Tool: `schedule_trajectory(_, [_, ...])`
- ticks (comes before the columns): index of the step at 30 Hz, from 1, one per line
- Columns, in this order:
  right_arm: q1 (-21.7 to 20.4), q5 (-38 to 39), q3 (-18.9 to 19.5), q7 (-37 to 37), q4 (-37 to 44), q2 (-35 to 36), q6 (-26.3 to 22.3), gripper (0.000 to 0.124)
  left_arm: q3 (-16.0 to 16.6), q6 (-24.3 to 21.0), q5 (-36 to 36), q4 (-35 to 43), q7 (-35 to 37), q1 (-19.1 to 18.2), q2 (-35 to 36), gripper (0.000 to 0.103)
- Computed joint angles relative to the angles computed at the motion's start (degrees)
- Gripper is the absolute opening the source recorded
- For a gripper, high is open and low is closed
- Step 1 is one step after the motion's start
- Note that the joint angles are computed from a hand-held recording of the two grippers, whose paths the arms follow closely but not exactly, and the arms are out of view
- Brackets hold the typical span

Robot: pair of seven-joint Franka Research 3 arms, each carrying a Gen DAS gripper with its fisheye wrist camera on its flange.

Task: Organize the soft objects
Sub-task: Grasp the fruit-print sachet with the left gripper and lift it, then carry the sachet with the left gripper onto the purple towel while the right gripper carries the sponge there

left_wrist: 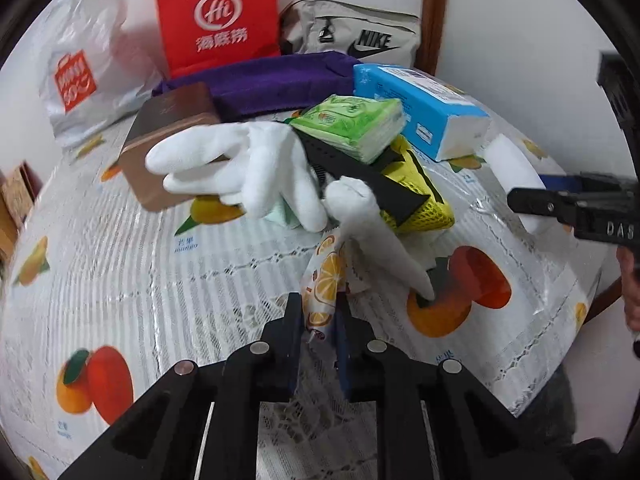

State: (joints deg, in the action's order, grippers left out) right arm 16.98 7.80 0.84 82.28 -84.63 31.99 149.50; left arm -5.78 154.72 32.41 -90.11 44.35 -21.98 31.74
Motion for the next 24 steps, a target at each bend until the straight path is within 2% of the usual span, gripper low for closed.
schedule_trajectory(16, [-0.45,0.28,0.33,-0.78,-0.44,-2.34,1.89,0.057,1.33,-1.59,2.88,-5.62,-9.2,1.87,-6.73,0.012])
schedule_trajectory(24, [-1.45,2.3,1.01,-2.65,4.45,-1.48,1.36,0.057,1.08,-2.01,4.63,-3.29,-11.78,3.14,-7.63,0.013])
